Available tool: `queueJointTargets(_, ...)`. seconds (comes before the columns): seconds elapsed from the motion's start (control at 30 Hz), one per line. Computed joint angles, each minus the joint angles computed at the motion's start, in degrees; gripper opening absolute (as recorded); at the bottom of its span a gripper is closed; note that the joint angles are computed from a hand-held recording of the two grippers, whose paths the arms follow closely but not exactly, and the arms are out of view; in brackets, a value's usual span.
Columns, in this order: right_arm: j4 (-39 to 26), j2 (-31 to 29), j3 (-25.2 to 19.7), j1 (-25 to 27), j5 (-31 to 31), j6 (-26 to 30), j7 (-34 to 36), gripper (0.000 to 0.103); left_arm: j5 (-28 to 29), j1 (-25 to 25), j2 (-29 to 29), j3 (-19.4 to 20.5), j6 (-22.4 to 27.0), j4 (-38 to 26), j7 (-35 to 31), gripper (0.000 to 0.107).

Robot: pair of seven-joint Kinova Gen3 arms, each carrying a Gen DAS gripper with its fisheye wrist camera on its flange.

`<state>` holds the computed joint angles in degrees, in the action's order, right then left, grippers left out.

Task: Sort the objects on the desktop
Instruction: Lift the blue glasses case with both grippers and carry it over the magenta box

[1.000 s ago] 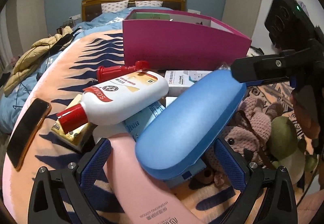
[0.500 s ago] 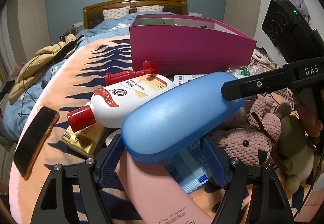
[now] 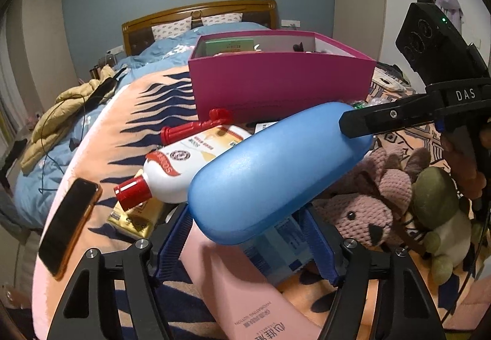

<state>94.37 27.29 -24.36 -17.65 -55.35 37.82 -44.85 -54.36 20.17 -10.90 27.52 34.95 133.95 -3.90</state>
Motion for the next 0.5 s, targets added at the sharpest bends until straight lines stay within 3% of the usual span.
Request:
queueJointTargets(0.2,2.52,-1.68,-1.30,2.98,-6.11,-0.36,5.02,0.048,5.45,0.90,-0.40,-2.46,1.03,-3.86,-9.61,0.073)
queueJointTargets(0.5,4.37,-5.17,1.63,3.90,-13.64,0.32,9.87,0.046,10.15,-0.89,1.23,-5.24,1.84,-10.97,-22.54,0.070)
